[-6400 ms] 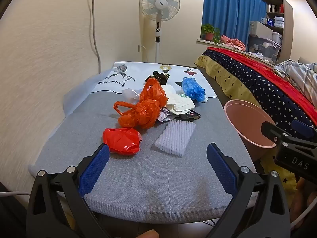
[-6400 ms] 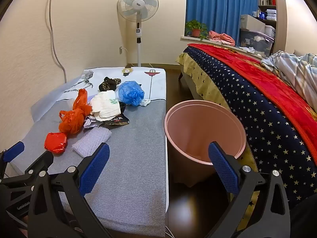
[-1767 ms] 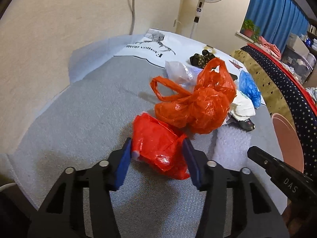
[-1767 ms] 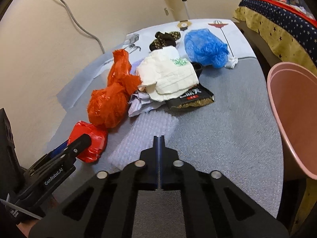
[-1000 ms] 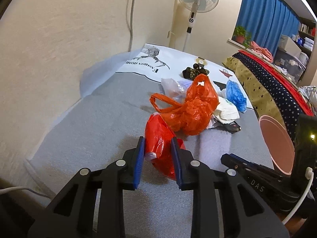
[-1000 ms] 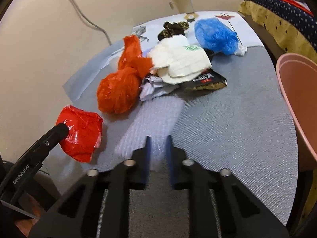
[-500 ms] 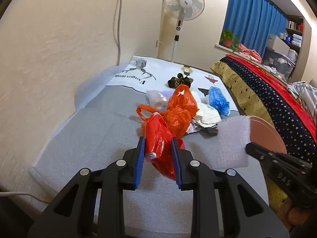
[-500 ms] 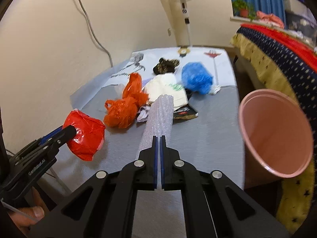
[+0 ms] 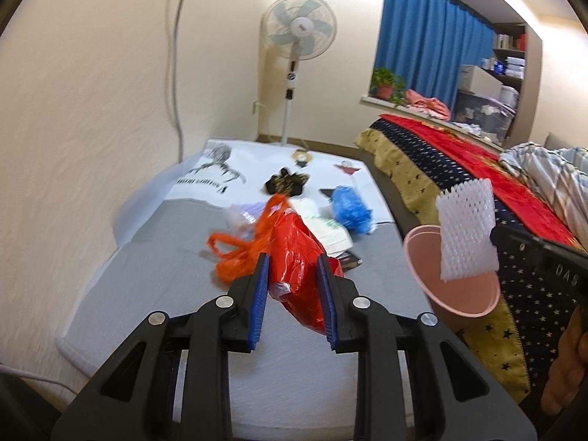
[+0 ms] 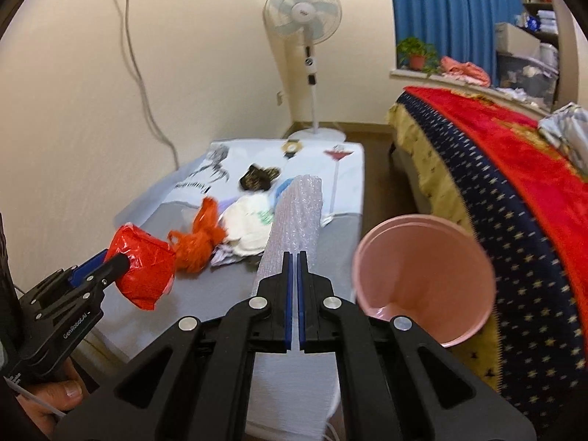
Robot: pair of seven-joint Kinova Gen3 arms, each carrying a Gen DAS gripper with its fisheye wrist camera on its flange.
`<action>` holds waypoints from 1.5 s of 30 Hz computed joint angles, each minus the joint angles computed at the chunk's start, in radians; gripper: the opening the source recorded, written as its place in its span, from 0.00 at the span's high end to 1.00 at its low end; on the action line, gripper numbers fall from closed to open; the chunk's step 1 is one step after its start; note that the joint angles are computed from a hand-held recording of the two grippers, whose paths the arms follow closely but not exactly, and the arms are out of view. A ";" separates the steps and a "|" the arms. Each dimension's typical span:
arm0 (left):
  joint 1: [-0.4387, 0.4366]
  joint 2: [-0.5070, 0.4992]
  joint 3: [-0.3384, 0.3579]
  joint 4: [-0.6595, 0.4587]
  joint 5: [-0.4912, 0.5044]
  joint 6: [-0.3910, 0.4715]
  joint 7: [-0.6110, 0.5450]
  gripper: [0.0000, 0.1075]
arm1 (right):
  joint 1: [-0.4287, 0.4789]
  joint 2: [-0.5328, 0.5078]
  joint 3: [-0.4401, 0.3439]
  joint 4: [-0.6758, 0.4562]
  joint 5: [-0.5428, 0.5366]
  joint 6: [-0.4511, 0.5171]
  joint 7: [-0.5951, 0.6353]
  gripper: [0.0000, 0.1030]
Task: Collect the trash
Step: 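Carry the red bag and white foam mesh over the pink bin with both tools, then open both tools to drop the red bag and foam mesh into the bin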
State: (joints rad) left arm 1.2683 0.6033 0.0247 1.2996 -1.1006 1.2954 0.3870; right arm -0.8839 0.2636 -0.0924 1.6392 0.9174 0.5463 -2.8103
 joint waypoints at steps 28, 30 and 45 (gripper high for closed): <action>-0.132 0.291 -0.121 -0.605 0.230 -0.286 -0.630 0.76 | 0.262 -0.048 0.022 0.062 0.004 -0.001 -0.037 0.98; -0.135 0.311 -0.136 -0.624 0.257 -0.308 -0.648 0.76 | 0.238 -0.033 0.048 0.055 0.021 0.002 -0.035 0.98; -0.163 0.492 -0.200 -0.915 0.492 -0.245 -0.906 0.76 | 0.270 0.062 0.076 -0.039 -0.203 0.008 0.224 0.94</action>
State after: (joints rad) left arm 1.1054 1.0955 -0.1748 0.3844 -0.6086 1.0501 -0.5187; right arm -0.6143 0.3253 -0.0168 1.6002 0.7139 0.5544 -2.5867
